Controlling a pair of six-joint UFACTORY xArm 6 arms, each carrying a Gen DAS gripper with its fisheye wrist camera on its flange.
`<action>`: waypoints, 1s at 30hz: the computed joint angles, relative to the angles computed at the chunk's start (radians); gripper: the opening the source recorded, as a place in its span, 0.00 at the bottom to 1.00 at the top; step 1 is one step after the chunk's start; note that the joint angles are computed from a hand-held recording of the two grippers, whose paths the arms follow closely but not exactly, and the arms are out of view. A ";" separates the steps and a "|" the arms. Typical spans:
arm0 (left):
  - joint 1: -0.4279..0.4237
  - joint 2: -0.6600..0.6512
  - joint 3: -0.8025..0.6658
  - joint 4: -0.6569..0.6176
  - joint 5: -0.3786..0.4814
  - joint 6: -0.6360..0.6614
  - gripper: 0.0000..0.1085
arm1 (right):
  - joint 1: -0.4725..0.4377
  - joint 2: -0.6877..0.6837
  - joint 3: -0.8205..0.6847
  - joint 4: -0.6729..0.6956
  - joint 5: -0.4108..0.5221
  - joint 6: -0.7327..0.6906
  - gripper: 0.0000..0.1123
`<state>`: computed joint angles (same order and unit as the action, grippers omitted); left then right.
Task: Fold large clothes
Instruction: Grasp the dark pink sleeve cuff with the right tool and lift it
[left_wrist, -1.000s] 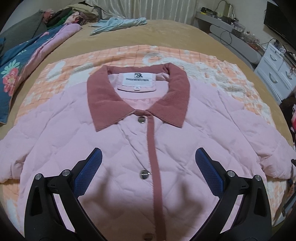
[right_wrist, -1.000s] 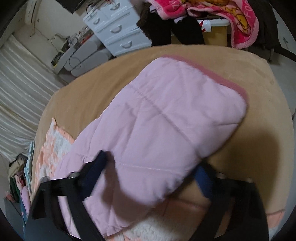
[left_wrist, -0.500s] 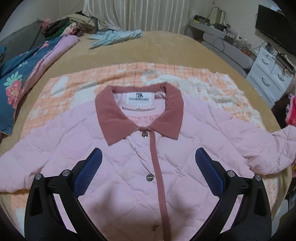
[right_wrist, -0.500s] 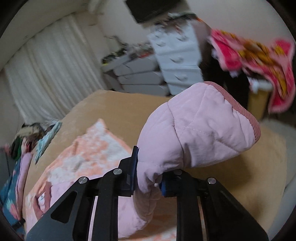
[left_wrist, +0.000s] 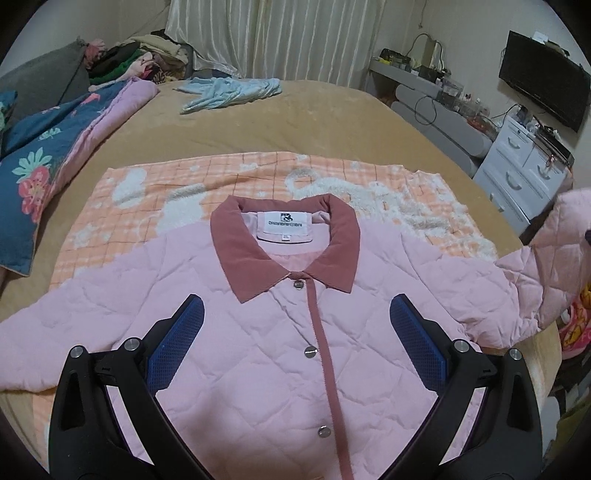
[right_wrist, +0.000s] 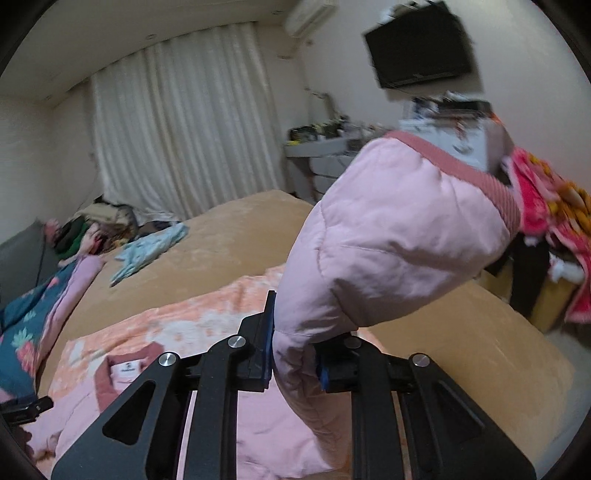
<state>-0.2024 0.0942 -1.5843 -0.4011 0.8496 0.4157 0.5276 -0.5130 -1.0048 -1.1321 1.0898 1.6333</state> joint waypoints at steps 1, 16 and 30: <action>0.008 0.000 -0.005 -0.013 0.010 0.007 0.87 | 0.010 0.030 -0.034 -0.003 -0.001 -0.016 0.15; 0.135 0.020 -0.063 -0.154 0.091 0.079 0.87 | 0.093 0.330 -0.352 -0.003 -0.073 -0.166 0.15; 0.244 0.093 -0.140 -0.250 0.164 0.069 0.87 | 0.142 0.620 -0.620 0.046 -0.156 -0.278 0.15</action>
